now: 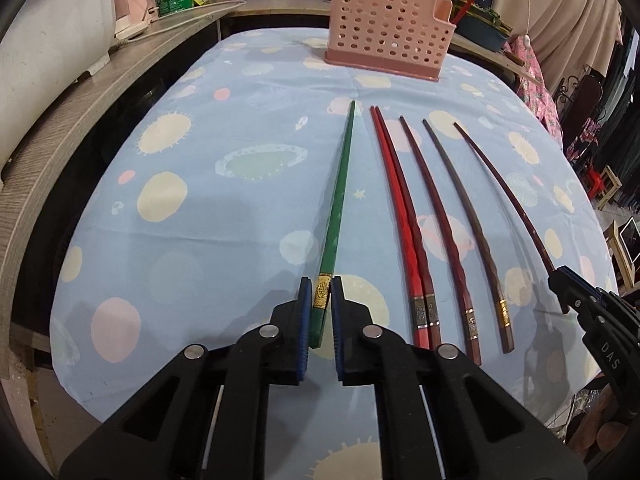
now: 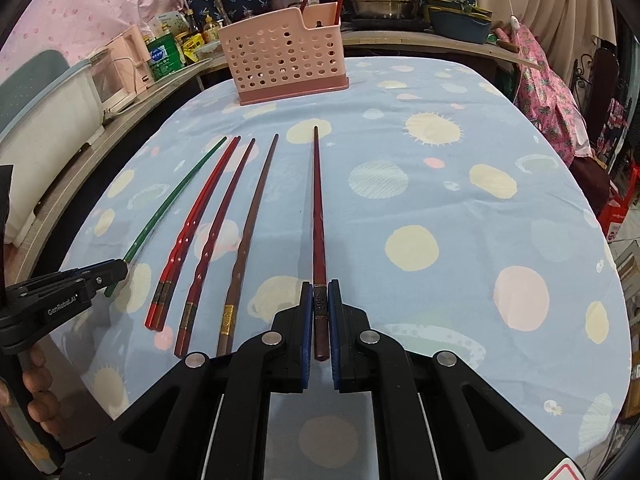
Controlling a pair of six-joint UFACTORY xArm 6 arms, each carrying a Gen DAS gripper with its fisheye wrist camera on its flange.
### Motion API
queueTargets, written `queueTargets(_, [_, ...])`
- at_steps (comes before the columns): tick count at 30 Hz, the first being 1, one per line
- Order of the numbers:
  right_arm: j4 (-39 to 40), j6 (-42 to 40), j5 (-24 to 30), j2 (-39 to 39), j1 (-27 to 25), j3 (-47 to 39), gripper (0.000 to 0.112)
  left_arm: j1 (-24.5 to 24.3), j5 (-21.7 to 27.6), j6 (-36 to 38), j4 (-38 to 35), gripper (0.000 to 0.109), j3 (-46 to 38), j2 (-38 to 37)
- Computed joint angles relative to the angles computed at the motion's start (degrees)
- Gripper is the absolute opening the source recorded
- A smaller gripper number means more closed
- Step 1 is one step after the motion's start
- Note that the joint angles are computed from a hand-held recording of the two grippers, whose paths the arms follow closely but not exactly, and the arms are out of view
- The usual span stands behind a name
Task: Organize utensils
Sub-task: 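Lift both chopsticks and carry them over the pink basket with both tools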
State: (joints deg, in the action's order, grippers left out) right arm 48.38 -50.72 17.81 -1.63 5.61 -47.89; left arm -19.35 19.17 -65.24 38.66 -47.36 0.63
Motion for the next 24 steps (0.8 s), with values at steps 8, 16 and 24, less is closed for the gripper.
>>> queueTargets(8, [3.37,-0.81,2.1,-0.9,-2.1,-3.89,0.007,1.5,0.17,-0.86,0.88,0.009,0.1,-4.01])
queueTargets(16, [7.33,-2.74,2.76,0.16,-3.31,-10.8,0.007,2.77,0.27,0.27,1.61,0.009,-2.53,-6.62])
queueTargets(24, [11.04,-4.06,4.29,3.48,-3.76,-19.57,0.007,4.43,0.54,-0.57,5.33,0.005,-9.69,-5.39])
